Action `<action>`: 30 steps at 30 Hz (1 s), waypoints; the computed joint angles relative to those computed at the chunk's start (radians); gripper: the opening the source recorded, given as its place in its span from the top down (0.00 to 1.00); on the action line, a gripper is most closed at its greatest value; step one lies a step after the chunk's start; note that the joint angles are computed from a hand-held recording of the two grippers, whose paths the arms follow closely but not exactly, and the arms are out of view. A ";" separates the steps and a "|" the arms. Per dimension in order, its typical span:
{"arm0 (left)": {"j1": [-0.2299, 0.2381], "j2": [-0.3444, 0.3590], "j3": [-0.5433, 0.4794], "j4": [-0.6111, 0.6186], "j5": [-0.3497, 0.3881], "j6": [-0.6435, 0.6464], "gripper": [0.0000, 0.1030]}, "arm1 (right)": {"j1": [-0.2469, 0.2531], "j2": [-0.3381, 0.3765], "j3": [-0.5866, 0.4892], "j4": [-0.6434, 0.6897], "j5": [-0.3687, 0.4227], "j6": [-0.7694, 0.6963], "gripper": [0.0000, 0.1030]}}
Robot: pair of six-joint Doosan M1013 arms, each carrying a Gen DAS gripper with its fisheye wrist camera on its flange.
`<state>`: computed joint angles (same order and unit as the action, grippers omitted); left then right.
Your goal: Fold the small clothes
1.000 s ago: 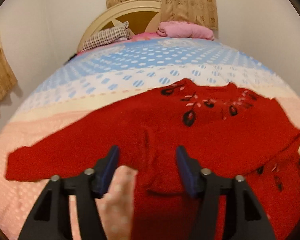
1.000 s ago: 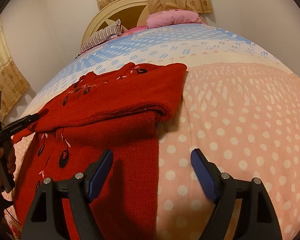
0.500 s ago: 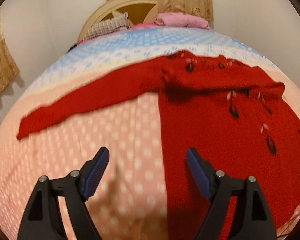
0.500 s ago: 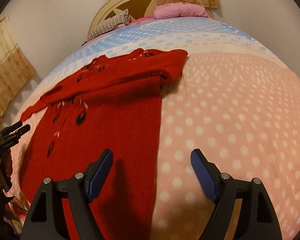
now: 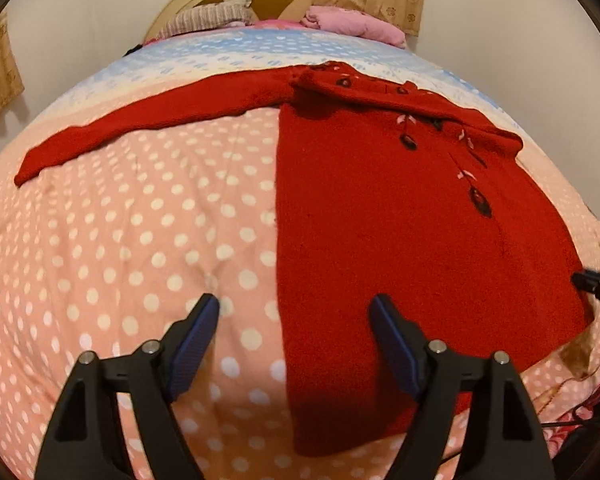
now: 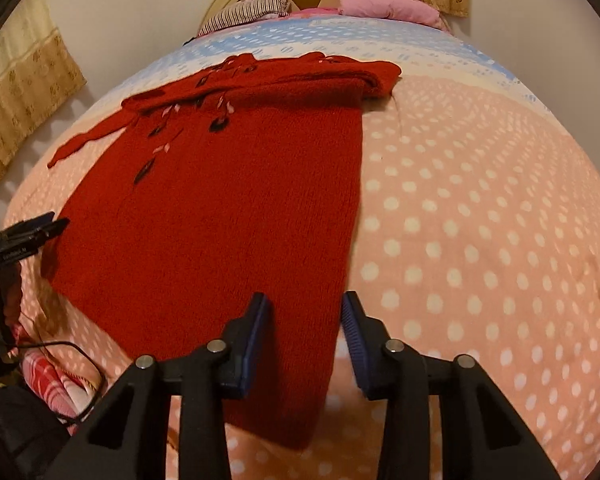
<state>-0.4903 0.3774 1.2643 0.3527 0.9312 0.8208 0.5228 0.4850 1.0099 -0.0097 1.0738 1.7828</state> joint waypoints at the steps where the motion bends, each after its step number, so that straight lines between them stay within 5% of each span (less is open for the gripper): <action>1: -0.001 -0.001 0.002 -0.004 -0.002 0.002 0.31 | -0.001 -0.002 0.000 0.021 0.005 -0.009 0.90; 6: -0.022 -0.022 0.024 0.079 0.028 -0.003 0.75 | -0.006 -0.022 0.022 0.110 0.021 -0.058 0.93; 10: -0.016 -0.035 0.037 0.041 0.023 0.020 0.75 | -0.008 -0.044 0.047 0.106 0.013 -0.045 0.93; 13: -0.011 -0.032 0.028 0.012 0.034 0.034 0.62 | -0.008 -0.045 0.048 0.070 -0.001 -0.032 0.91; 15: -0.007 -0.034 0.027 -0.029 0.028 0.056 0.60 | -0.004 -0.037 0.033 0.038 -0.003 -0.016 0.78; 17: -0.013 -0.031 0.023 -0.022 0.038 0.073 0.60 | 0.011 -0.027 0.009 -0.057 0.010 0.009 0.53; 21: 0.004 -0.041 0.024 -0.036 0.035 0.054 0.54 | 0.016 -0.025 -0.017 -0.109 -0.022 0.020 0.52; 24: 0.018 -0.060 0.037 0.094 0.049 -0.085 0.21 | 0.012 -0.021 -0.039 -0.075 -0.064 0.008 0.51; 30: 0.099 -0.088 0.066 0.230 0.063 -0.359 0.19 | 0.021 0.034 -0.113 0.026 -0.084 -0.077 0.43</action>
